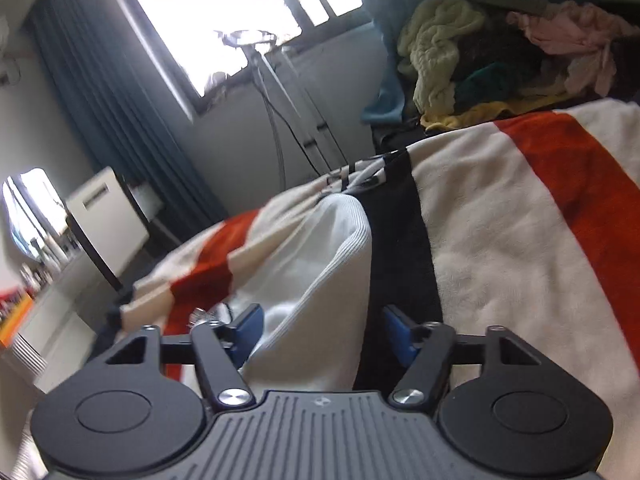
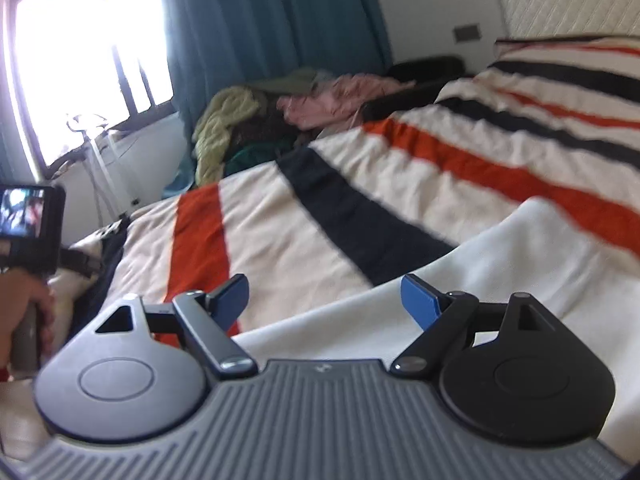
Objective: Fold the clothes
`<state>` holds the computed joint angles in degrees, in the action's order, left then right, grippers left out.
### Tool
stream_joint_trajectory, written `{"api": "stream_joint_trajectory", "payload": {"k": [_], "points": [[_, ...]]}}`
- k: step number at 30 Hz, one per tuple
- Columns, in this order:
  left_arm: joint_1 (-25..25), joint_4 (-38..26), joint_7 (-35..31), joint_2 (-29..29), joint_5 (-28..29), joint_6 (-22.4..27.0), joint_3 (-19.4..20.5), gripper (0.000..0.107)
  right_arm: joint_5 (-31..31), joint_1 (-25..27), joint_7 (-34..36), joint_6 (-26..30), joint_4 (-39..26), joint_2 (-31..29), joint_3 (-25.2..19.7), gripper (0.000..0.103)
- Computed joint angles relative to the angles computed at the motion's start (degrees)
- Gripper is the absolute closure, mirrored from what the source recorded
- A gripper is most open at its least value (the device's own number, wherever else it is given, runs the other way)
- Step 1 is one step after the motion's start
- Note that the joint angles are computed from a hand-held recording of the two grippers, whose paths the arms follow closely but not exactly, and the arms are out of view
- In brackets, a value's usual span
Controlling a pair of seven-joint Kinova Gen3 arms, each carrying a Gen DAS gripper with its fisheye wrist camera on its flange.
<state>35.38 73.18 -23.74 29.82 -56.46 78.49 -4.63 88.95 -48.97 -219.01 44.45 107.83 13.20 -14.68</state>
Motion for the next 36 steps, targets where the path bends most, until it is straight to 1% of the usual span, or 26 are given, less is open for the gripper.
{"api": "stream_joint_trajectory", "payload": {"k": [1, 2, 3, 6, 7, 8, 9, 11, 12, 13, 14, 16, 17, 18, 19, 20, 21, 22, 24, 25, 26, 29, 32, 34, 35, 36], "points": [[-2.3, -0.8, -1.1, -0.6, 2.3, -1.1, 1.4, 0.047, -0.5, 0.0, 0.1, -0.5, -0.7, 0.6, 0.3, 0.018], [-3.9, -1.9, -2.8, -0.9, 4.7, -1.8, 2.2, 0.074, -1.2, 0.3, 0.3, -0.3, -1.5, 1.3, -0.2, 0.018], [-4.5, -3.2, -3.8, -1.3, 6.1, -1.6, 2.5, 0.101, -0.9, -0.1, 0.0, -0.8, -1.9, 1.8, 0.3, 0.018], [-3.8, -5.8, -5.4, -2.3, 7.9, -1.5, 1.6, 0.102, 2.2, -0.5, -1.1, -1.5, -1.9, 2.6, 1.0, 0.019], [-2.6, -6.8, -7.0, -2.8, 7.0, -1.6, 1.1, 0.102, 3.2, -1.1, -0.9, -1.0, -1.7, 2.8, 1.5, 0.019], [-0.9, -8.4, -8.7, -2.8, 6.8, -1.7, -0.4, 0.103, 3.1, -0.7, -1.5, -0.3, -1.4, 2.5, 0.9, 0.019], [-0.1, -9.7, -9.5, -3.6, 7.5, -2.8, -0.9, 0.103, 2.4, -0.7, -1.6, 0.3, -1.2, 2.2, 0.8, 0.019], [0.5, -11.4, -10.1, -5.3, 7.5, -5.8, -0.3, 0.103, 1.1, -1.0, -2.0, 1.4, -0.8, 1.6, 1.2, 0.019], [1.9, -11.6, -10.6, -6.3, 6.1, -8.2, -0.4, 0.103, -0.6, -0.3, -2.1, 1.7, -1.1, 1.2, 0.7, 0.019], [3.0, -11.5, -10.2, -7.3, 3.7, -10.5, 0.5, 0.103, -1.9, 0.3, -2.5, 1.8, -1.2, 0.9, 0.3, 0.019], [3.2, -11.0, -9.0, -8.5, 1.4, -12.8, 2.5, 0.103, -2.2, -0.1, -3.7, 2.2, -0.8, 0.4, 1.0, 0.019], [2.0, -9.0, -5.0, -10.8, -2.6, -17.5, 7.8, 0.102, -1.4, -0.5, -6.7, 5.1, 0.3, 0.0, 1.2, 0.019], [0.8, -7.3, -3.4, -11.9, -3.4, -19.8, 10.4, 0.096, -1.1, -0.7, -8.1, 6.5, 0.7, -0.2, 1.2, 0.019], [-0.5, -5.7, -2.1, -13.0, -4.0, -22.2, 13.1, 0.084, -0.9, -1.1, -9.4, 7.9, 1.2, -0.4, 1.5, 0.019], [-1.7, -3.4, -0.7, -14.1, -4.4, -24.5, 15.2, 0.080, -1.8, -0.4, -10.1, 8.7, 1.2, -0.5, 1.0, 0.019], [-2.0, -1.6, 0.2, -15.1, -4.0, -25.9, 16.2, 0.066, -2.9, -0.2, -10.5, 9.3, 1.2, -0.6, 0.9, 0.018], [-1.5, -0.4, 0.6, -15.9, -2.6, -26.4, 16.1, 0.059, -3.7, 0.2, -10.7, 9.2, 1.3, -0.7, 0.9, 0.018], [-1.9, 1.1, 0.9, -17.1, -1.4, -26.5, 17.1, 0.059, -4.5, 0.5, -10.9, 9.1, 1.3, -0.8, 0.9, 0.018], [-4.7, 5.4, 2.7, -20.0, -1.0, -26.5, 21.7, 0.060, -5.3, 1.1, -10.7, 8.0, 1.4, -0.8, 1.0, 0.018], [-6.1, 8.1, 4.9, -21.9, -1.4, -25.8, 24.3, 0.059, -5.2, 1.1, -10.7, 7.9, 1.6, -0.9, 1.0, 0.018], [-7.9, 10.7, 7.2, -24.0, -1.0, -25.0, 27.0, 0.055, -5.1, 1.1, -10.6, 7.9, 1.7, -0.8, 1.0, 0.018], [-13.3, 18.7, 14.2, -31.3, 2.6, -21.3, 34.7, 0.048, -3.2, 0.8, -10.9, 7.9, 2.7, -1.2, 0.6, 0.018], [-17.7, 25.7, 20.9, -38.9, 6.0, -14.3, 42.6, 0.046, -1.1, 1.0, -11.2, 6.6, 3.9, -2.0, 0.0, 0.018], [-21.9, 29.5, 22.8, -44.2, 9.7, -9.7, 47.7, 0.043, 0.5, 1.5, -11.4, 4.9, 4.7, -2.7, -0.4, 0.018], [-23.4, 30.4, 24.1, -46.4, 12.0, -7.3, 49.5, 0.042, 1.7, 1.7, -11.9, 4.0, 5.3, -3.3, -0.7, 0.018], [-23.9, 31.2, 25.2, -48.5, 14.3, -5.1, 50.2, 0.042, 2.7, 2.0, -12.3, 3.1, 5.8, -3.8, -1.0, 0.018]]}}
